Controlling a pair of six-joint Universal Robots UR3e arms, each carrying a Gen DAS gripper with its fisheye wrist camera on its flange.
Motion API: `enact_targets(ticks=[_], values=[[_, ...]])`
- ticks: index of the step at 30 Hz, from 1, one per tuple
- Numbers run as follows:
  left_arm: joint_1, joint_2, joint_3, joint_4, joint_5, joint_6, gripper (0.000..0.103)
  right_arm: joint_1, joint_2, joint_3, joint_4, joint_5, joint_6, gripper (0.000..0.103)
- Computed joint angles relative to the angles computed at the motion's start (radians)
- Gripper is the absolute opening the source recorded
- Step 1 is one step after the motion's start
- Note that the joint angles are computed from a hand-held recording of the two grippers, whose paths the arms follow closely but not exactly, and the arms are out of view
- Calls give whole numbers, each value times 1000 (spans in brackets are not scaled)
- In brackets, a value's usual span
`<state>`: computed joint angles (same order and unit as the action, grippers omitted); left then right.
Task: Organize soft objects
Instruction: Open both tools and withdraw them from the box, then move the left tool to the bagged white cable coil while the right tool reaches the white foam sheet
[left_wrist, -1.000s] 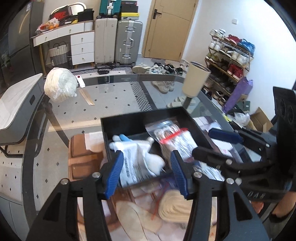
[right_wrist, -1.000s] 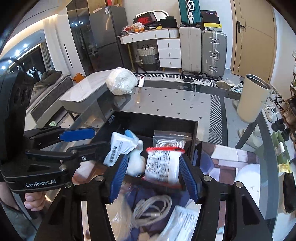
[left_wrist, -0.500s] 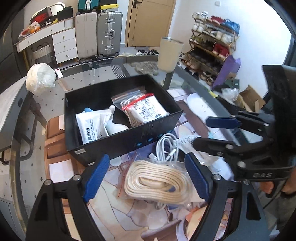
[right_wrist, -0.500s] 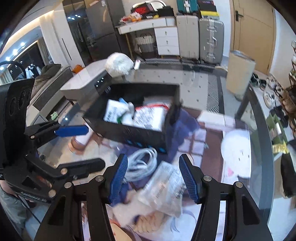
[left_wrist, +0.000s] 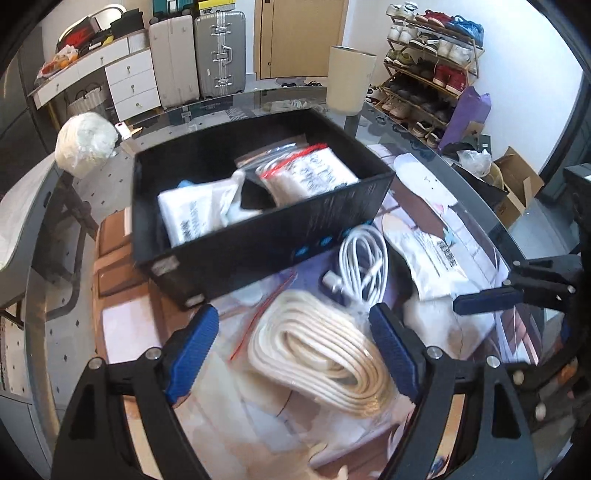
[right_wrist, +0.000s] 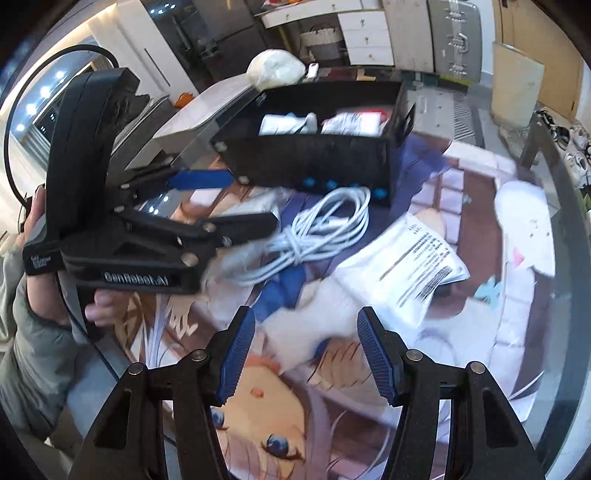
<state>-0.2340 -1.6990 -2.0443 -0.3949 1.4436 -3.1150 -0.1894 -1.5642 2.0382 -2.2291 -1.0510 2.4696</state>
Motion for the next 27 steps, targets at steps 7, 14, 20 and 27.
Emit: enact_targets(ticks=[7, 14, 20, 27], values=[[71, 117, -139, -60, 7, 61, 84, 12, 65, -16, -48, -44, 56, 59], [59, 90, -154, -53, 26, 43, 84, 66, 148, -59, -154, -61, 128, 59], [67, 22, -86, -51, 21, 17, 84, 96, 216, -100, -204, -55, 151, 60], [45, -20, -47, -53, 38, 9, 84, 139, 245, -101, -260, -101, 155, 67]])
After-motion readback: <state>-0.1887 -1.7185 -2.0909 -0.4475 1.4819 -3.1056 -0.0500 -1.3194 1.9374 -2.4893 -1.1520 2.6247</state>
